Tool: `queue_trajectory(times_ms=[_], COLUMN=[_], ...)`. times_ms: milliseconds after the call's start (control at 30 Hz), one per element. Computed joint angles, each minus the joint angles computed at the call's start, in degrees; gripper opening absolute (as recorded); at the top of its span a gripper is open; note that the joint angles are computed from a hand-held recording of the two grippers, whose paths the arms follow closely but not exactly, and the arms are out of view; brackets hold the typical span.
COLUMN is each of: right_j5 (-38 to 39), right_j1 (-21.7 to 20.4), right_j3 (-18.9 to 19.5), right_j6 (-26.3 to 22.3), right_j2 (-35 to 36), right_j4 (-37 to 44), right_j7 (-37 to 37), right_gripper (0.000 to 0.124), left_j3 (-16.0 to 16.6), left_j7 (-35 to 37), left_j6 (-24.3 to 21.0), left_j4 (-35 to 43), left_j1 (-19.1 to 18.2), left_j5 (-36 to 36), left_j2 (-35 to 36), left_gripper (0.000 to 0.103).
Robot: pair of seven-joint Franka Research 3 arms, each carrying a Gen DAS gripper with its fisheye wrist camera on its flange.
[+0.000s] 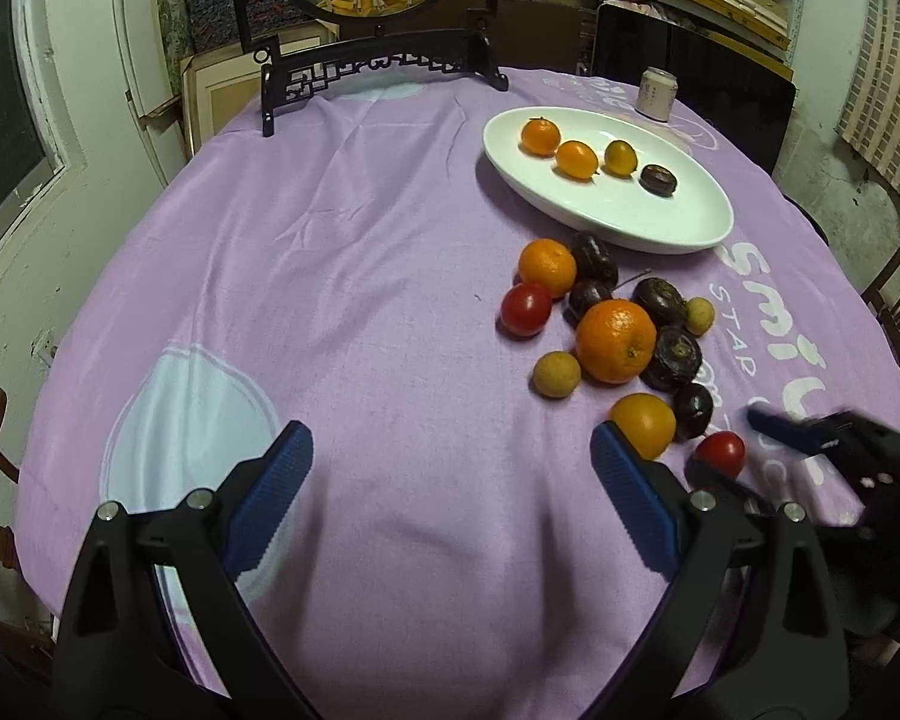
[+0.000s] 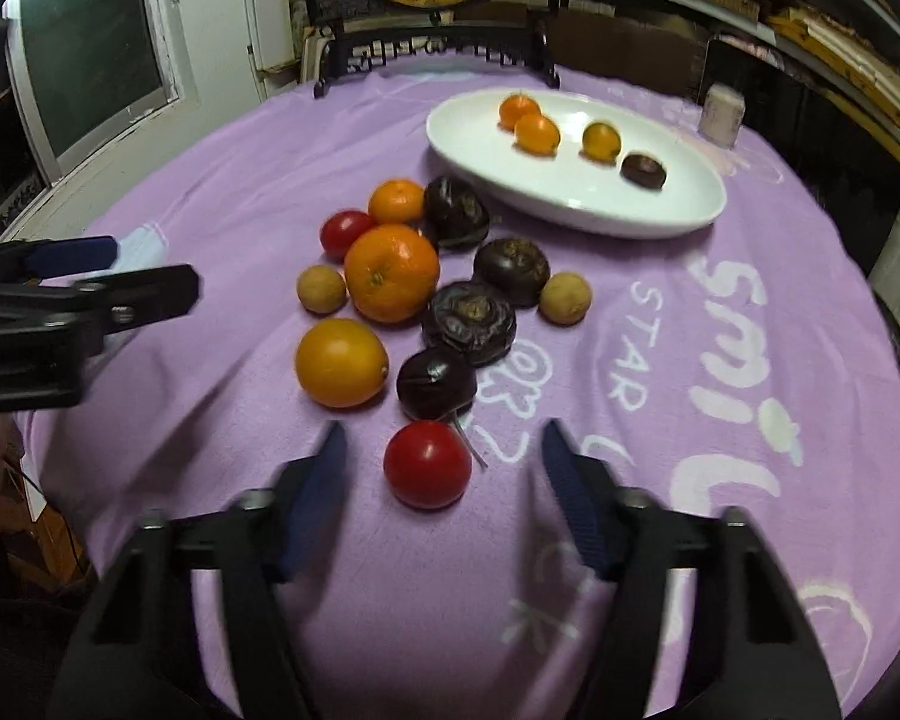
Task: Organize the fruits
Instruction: 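Grasp a red cherry tomato with the right tool, then grasp an orange with the left tool while both tools place fruit on the plate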
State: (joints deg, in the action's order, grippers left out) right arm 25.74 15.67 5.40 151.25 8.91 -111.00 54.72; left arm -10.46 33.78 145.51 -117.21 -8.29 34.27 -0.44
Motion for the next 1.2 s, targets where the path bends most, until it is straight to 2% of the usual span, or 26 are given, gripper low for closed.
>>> queue_trajectory(times_ms=[200,433,600,667,800,833,867,900,1000,1200], right_j5=[0.2,-0.7,0.1,0.9,2.0,2.3,2.5,2.6,2.6,3.7], right_j1=[-0.5,-1.6,-2.5,-2.7,-3.1,-3.1,-3.2,-3.2,-3.2,-3.4], right_j3=[-0.8,-1.9,-2.3,-2.3,-2.2,-2.2,-2.2,-2.2,-2.2,-2.1], right_j6=[1.7,2.5,1.4,1.3,1.2,1.1,1.0,0.9,1.2,1.1], right_j2=[-2.5,-4.7,-4.8,-4.7,-4.4,-4.3,-4.3,-4.3,-4.3,-4.0], right_j4=[-2.4,-5.2,-5.9,-5.8,-5.6,-5.6,-5.5,-5.5,-5.4,-4.7], right_j7=[0.3,1.5,1.7,1.4,0.8,0.6,0.5,0.4,0.5,0.0], right_gripper=[0.030,0.030,0.030,0.030,0.030,0.030,0.030,0.030,0.030,0.030], left_j3=[-0.4,-0.6,-0.2,-0.6,0.2,0.4,0.3,-0.3,-0.2,0.4], left_j7=[2.7,5.9,7.9,11.0,11.7,11.8,12.4,14.2,15.1,13.6], left_j6=[-0.2,0.4,1.0,3.2,4.5,4.9,6.3,7.6,8.4,9.7], left_j4=[0.6,4.2,7.2,7.5,9.2,9.4,9.3,9.0,8.5,5.7], left_j1=[-0.6,-2.3,-3.7,-3.1,-4.0,-4.0,-3.7,-2.9,-2.8,-3.2], left_j5=[-1.5,-4.1,-4.0,-7.7,-8.0,-8.0,-8.9,-11.5,-13.4,-12.5], left_j2=[0.9,5.9,9.8,10.7,12.9,13.1,13.3,13.3,12.8,9.5], left_gripper=[0.096,0.093,0.075,0.067,0.059,0.053,0.035,0.035,0.035,0.035])
